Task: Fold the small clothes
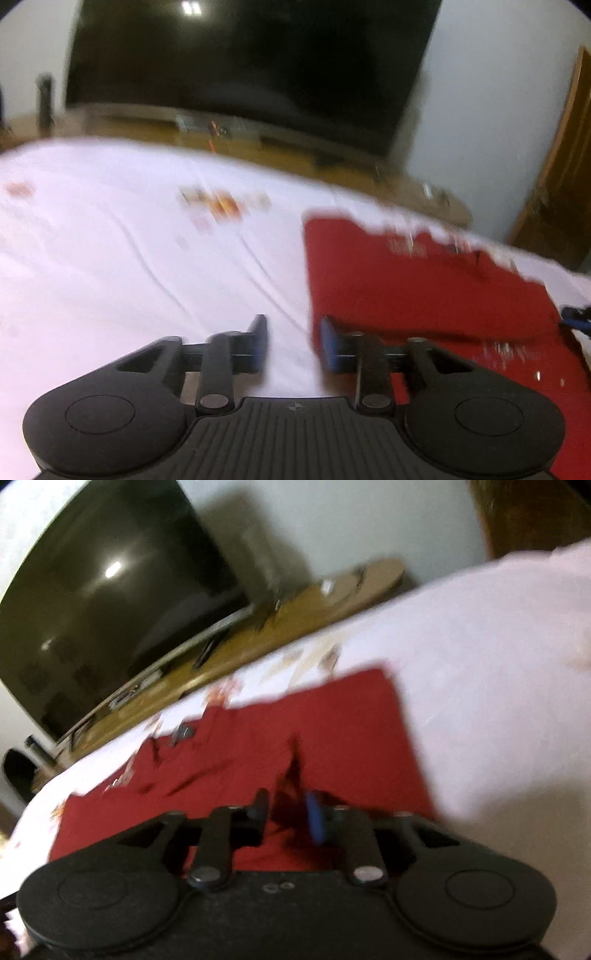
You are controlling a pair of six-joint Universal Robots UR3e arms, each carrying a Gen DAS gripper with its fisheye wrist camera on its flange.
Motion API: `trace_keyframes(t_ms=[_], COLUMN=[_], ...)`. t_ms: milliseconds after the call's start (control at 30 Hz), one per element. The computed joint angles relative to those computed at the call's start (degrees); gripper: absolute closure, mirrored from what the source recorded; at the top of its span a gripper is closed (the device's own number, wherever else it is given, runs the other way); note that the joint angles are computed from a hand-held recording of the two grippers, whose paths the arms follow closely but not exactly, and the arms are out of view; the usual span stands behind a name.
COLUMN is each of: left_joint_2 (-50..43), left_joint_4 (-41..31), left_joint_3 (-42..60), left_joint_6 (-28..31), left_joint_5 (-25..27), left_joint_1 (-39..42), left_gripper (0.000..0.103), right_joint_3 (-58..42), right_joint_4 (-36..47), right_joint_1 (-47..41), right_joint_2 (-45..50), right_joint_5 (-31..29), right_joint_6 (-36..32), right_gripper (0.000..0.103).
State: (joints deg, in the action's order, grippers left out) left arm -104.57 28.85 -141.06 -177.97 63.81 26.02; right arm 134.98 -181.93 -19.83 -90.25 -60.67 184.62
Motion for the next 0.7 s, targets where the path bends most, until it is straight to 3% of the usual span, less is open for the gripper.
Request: trace_keyframes(t_ms=[67, 133, 267, 333, 367, 400, 433, 500, 533, 600, 700], left_joint_2=[0.2, -3.4, -15.4, -20.2, -22.5, -24.4, -26.8, -28.0, -27.1, -26.1, -27.3], left_joint_4=[0.5, -2.5, -11.0, -14.2, -17.9, -23.4, -24.2, -22.6, -23.8, -18.9, -19.1], left_joint_3=[2.1, 10.2, 31.6, 38.4, 42.2, 46.2, 48.1, 48.6, 48.7, 45.9, 46.0], left_joint_6=[-1.0, -2.1, -2.7, -2.8, -2.1, -1.2, -0.8, -2.9, -4.2, -4.2, -1.9], left_joint_5=[-1.5, -0.9, 3.7, 4.8, 5.3, 6.4, 6.2, 4.0, 4.4, 7.2, 7.3], left_joint_1=[0.4, -3.2, -12.5, -14.5, -15.2, -15.9, -15.8, -14.6, -14.5, -15.1, -15.5], left_gripper=[0.071, 0.071, 0.071, 0.071, 0.071, 0.071, 0.071, 0.071, 0.071, 0.071, 0.07], right_joint_3=[2.0, -0.3, -10.2, -14.0, -15.5, -16.7, -18.7, -17.7, -17.9, -18.1, -16.1], right_joint_4=[-1.2, -1.5, -2.4, -3.4, -3.7, -2.2, 1.2, -2.6, -2.2, -0.7, -4.9], right_joint_1=[-3.0, -1.7, 5.5, 9.0, 10.6, 11.6, 12.6, 12.8, 12.8, 12.6, 12.7], right_joint_2=[-2.8, -1.6, 7.8, 12.0, 13.9, 15.1, 16.4, 18.5, 18.3, 17.3, 16.0], right_joint_5=[3.3, 2.9, -2.8, -7.1, -9.8, -11.8, -13.8, -15.1, -15.2, -15.1, -13.6], right_joint_6=[-2.5, -4.0, -2.6, -2.8, -3.4, -4.8, -6.4, -10.1, -10.9, -11.2, -10.9], right_gripper=[0.073, 0.073, 0.07, 0.062, 0.062, 0.069, 0.074, 0.074, 0.074, 0.074, 0.064])
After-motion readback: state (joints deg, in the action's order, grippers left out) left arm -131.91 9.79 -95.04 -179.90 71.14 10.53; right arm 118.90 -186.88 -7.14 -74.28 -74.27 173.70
